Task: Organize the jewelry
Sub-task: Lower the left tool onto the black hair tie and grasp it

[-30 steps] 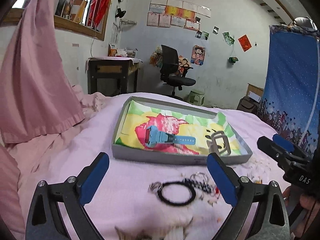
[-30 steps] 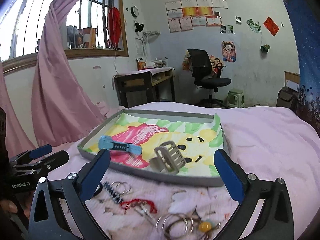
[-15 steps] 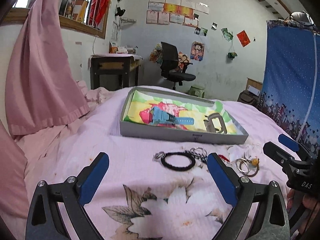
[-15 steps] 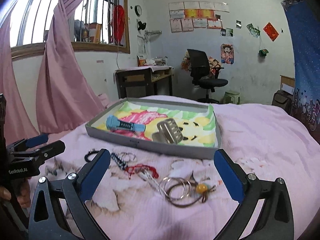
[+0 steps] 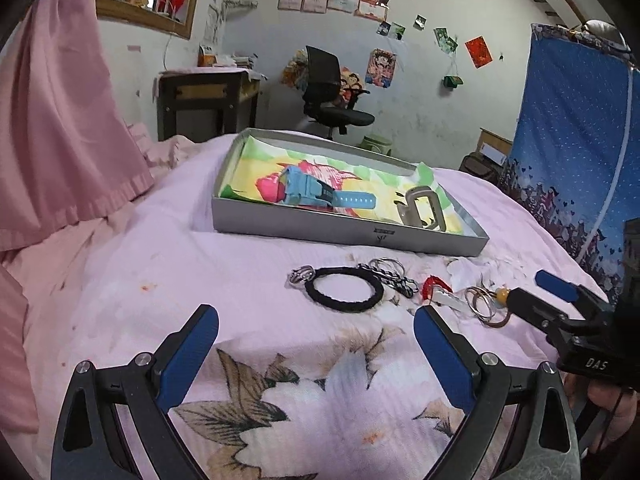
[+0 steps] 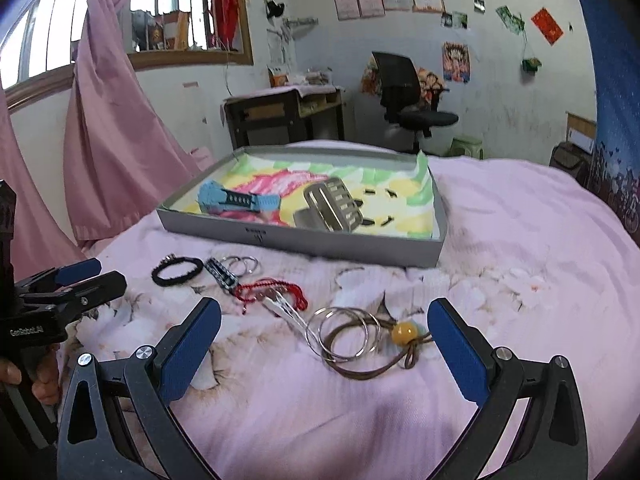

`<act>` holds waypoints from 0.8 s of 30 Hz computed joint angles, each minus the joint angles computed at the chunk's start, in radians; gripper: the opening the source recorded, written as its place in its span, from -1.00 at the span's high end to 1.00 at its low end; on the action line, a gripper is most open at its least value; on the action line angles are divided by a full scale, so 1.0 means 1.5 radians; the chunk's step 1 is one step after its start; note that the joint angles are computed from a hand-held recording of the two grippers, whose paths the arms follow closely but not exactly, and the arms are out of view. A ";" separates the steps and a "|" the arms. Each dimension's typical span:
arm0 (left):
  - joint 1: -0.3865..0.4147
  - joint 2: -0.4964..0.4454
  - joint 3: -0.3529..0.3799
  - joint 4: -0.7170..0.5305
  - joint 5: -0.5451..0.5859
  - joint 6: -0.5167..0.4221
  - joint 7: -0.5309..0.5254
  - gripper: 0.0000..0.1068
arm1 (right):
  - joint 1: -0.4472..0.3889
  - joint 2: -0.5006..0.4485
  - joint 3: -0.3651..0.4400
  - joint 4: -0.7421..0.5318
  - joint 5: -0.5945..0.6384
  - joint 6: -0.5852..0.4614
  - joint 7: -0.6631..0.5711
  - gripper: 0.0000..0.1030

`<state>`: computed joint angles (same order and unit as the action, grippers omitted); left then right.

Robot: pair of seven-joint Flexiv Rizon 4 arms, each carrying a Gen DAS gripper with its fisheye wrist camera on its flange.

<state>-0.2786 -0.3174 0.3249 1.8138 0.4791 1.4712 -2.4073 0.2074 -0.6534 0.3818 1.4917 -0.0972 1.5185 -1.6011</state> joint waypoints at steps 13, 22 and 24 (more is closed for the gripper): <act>0.090 -0.024 -0.123 0.027 -0.195 0.027 0.233 -0.27 | 0.001 -0.030 0.023 -0.071 0.057 -0.131 -0.057 -0.19; 0.094 -0.050 -0.144 0.017 -0.300 0.013 0.343 -0.13 | 0.023 -0.049 0.010 -0.123 0.116 -0.193 -0.100 0.22; 0.092 -0.053 -0.142 0.016 -0.314 0.010 0.350 -0.08 | 0.027 -0.053 0.007 -0.134 0.123 -0.202 -0.110 0.27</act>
<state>-0.1405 -0.3967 0.1117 1.8379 0.0078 1.4868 -1.8816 0.2483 -0.7332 0.3916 1.2905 0.0877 1.2153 -1.7661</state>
